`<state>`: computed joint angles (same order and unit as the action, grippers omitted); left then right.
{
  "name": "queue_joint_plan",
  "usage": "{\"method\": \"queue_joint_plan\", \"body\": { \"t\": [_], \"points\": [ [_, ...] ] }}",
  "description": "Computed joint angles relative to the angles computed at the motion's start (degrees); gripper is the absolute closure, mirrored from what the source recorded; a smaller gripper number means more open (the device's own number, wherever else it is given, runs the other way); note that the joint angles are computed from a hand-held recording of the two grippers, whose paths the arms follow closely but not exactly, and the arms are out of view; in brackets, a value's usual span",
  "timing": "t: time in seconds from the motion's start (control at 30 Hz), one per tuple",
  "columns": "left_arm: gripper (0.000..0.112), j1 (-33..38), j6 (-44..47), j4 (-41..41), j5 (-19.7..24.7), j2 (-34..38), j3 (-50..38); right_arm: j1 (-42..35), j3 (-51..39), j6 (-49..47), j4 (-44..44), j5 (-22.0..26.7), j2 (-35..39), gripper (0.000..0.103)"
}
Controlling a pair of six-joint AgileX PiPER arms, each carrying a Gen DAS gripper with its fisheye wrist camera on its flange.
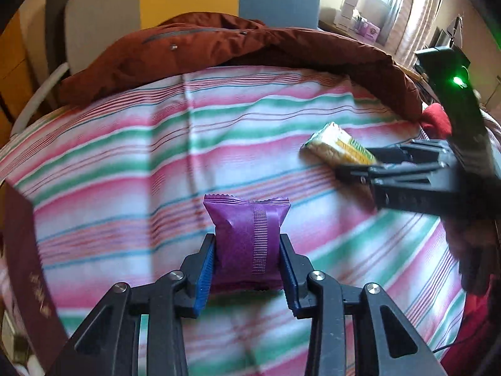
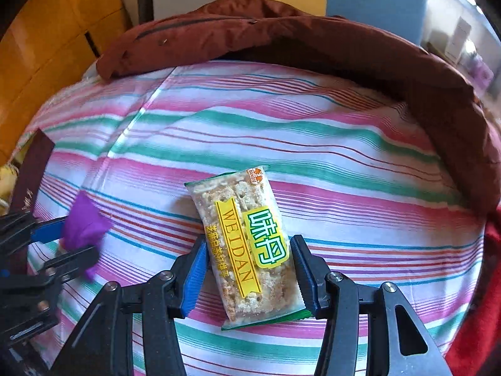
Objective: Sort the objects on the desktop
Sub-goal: 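Carry the WEIDAN and purple packets into the gold tray and release both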
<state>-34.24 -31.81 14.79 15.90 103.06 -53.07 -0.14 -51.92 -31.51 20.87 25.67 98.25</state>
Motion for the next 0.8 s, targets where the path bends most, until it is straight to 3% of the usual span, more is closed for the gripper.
{"method": "queue_joint_plan", "body": {
  "t": [0.3,0.47,0.8],
  "points": [
    [0.074,-0.3,-10.35,10.55,-2.83,-5.08,6.39,5.02,1.62,10.89,-6.79,0.84,-2.69,0.05],
    [0.074,0.22,-12.56,13.78,-3.53,-12.41,11.18,9.98,2.24,17.86,-10.58,3.67,-5.2,0.05],
    [0.074,2.91,-7.22,9.84,-2.4,-24.52,17.7,17.22,2.57,28.04,-12.76,3.87,-4.8,0.05]
  ]
}}
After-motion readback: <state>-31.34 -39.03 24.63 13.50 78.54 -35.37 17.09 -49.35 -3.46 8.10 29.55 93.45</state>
